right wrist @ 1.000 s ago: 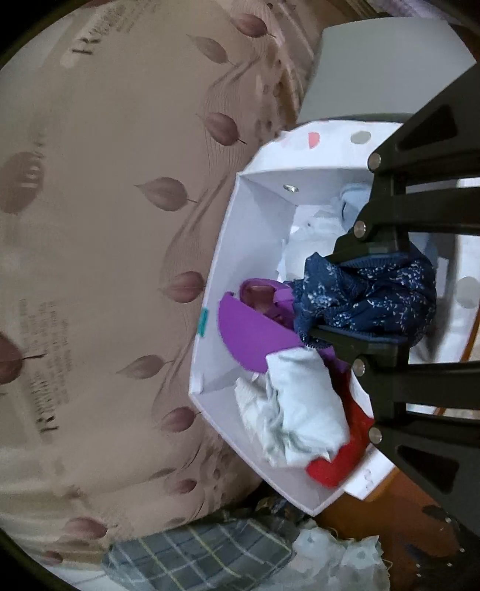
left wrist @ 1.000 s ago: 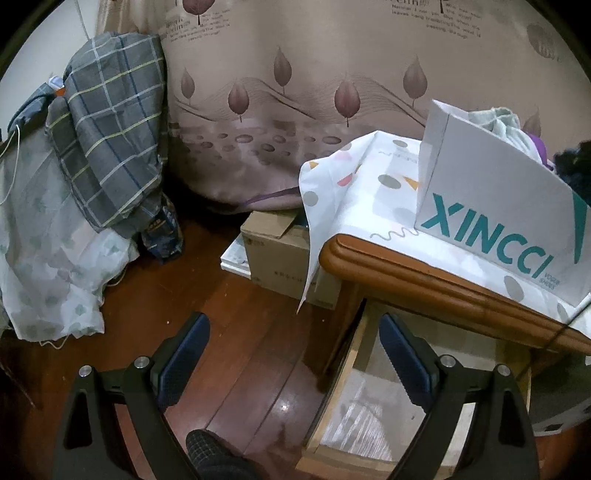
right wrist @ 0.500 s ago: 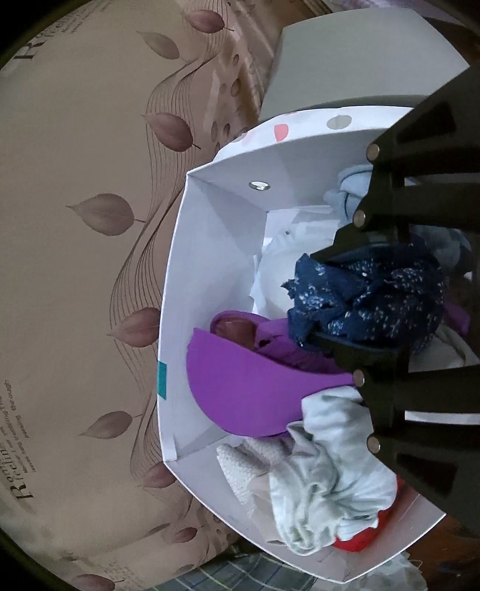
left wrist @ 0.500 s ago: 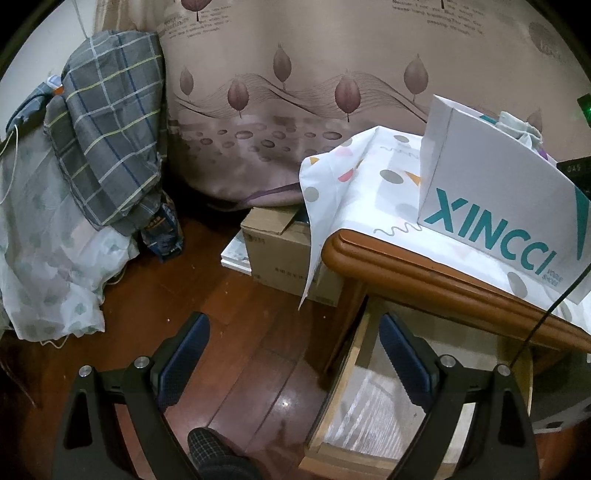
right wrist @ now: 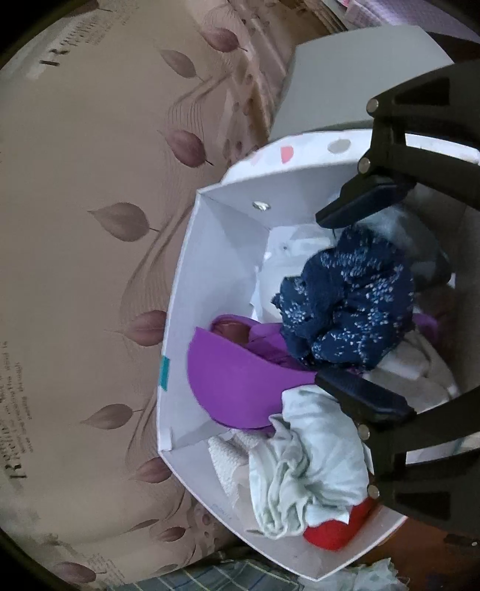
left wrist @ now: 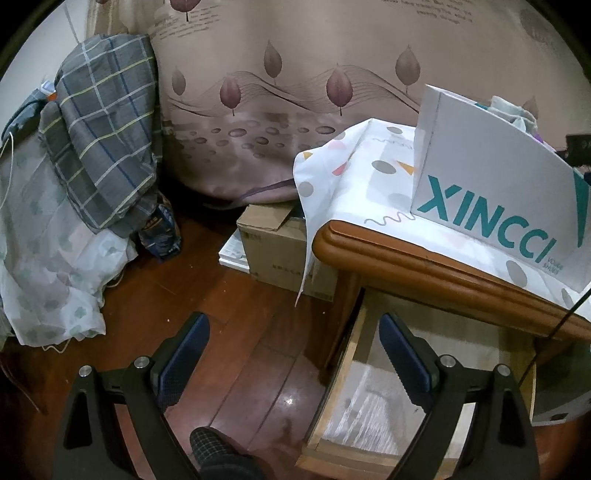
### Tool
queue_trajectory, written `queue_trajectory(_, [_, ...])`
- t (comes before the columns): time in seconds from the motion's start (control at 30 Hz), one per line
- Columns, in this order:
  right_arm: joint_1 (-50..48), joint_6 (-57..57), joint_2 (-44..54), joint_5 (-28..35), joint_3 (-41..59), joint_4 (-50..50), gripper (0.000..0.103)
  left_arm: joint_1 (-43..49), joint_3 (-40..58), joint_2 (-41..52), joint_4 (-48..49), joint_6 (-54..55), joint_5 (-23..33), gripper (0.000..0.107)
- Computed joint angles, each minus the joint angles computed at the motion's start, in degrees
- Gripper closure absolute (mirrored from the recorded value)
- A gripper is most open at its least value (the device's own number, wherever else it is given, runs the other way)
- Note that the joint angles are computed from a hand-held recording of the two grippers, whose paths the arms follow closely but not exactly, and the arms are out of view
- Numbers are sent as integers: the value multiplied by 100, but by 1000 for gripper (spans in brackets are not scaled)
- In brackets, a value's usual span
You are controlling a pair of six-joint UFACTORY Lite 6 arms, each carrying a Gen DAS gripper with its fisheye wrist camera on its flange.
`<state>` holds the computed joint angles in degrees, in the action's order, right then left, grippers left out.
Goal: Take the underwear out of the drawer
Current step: 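Lower the dark-blue garment into the white box and open the right tool, then withdraw the right tool from the box back over the empty drawer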
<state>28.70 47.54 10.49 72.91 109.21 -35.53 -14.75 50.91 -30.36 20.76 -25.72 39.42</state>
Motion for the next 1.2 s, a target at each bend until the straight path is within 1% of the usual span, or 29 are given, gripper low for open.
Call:
queue_trajectory(0.3, [519,73,-192,628,665,-360,23,-257,-31,33,287,-228,40,15])
queue_trajectory(0.43, [1093,386,-595,823,526,-591,23,-465,-49,33,506,-442,96,15])
queue_trajectory(0.6, [1993,1104,-1275,1004,-166,-801,23,-704,-96,-15,737,-647,165,15])
queue_trajectory(0.7, [2741,1662,-1650,1298,-719,-1100,23,-749,-116,-20,721,-609,169,15])
queue_trajectory(0.8, [3544,2408,-2060,1644,-1451,-1407,22,-748,-125,-30,695,-543,160,15])
queue_trajectory(0.9, [4314,3292,-2453,1979,-2276,-1506,22,-763,-133,-47,689,-524,158,15])
queue_trajectory(0.97, [4893,3932,-2532,2341,-2703,-1521,22,-776,-139,-46,661,-481,159,15])
queue_trajectory(1.03, [5500,4597,-2513,2651,-3032,-1504,22,-704,-165,-96,410,-241,135,15])
queue_trajectory(1.1, [6026,5312,-2426,2905,-3315,-1385,22,-787,-210,-146,461,-275,168,15])
queue_trajectory(1.2, [6452,6171,-2390,2842,-3774,-1077,22,-971,-325,-323,492,-252,251,15])
